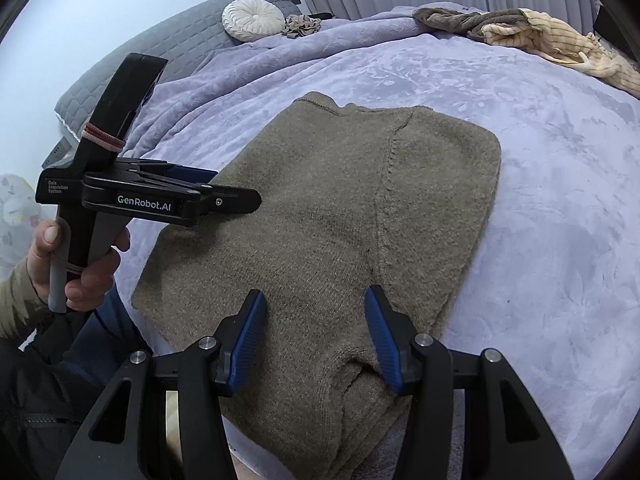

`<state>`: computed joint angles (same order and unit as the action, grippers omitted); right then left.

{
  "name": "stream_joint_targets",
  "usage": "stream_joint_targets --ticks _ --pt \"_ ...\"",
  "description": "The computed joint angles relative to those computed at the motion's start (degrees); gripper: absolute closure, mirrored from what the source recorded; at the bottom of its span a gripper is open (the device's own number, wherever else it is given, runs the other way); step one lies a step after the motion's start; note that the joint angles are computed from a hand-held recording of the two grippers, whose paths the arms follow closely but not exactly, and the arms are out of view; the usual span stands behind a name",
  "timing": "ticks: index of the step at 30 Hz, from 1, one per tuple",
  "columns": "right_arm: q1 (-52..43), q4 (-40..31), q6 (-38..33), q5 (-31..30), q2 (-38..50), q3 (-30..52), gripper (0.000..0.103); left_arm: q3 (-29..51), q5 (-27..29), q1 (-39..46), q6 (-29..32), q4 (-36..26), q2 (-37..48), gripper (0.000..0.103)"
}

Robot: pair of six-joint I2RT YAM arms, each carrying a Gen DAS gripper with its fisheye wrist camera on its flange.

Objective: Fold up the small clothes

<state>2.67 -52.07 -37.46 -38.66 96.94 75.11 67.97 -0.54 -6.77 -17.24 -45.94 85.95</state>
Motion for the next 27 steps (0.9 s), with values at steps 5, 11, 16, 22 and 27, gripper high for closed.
stream_joint_targets --ticks 5,11,16,22,27 --pt "2.9 -3.0 2.8 6.0 -5.6 2.7 0.035 2.6 -6.7 -4.7 -0.5 -4.9 -5.3 0.013" --pt "6.3 -3.0 4.4 11.7 -12.5 3.4 0.023 6.5 -15.1 -9.7 -3.2 -9.9 -7.6 0.012" --pt "8.7 -4.8 8.2 16.6 -13.4 5.1 0.023 7.1 -16.7 -11.5 -5.4 -11.8 -8.3 0.012" --pt "10.0 -4.8 10.4 21.4 -14.4 4.0 0.023 6.8 -22.8 -15.4 -9.7 -13.7 -8.2 0.012" --pt "9.5 -5.5 11.5 21.9 -13.6 3.8 0.023 6.9 -13.6 -12.4 -10.3 -15.4 -7.1 0.013"
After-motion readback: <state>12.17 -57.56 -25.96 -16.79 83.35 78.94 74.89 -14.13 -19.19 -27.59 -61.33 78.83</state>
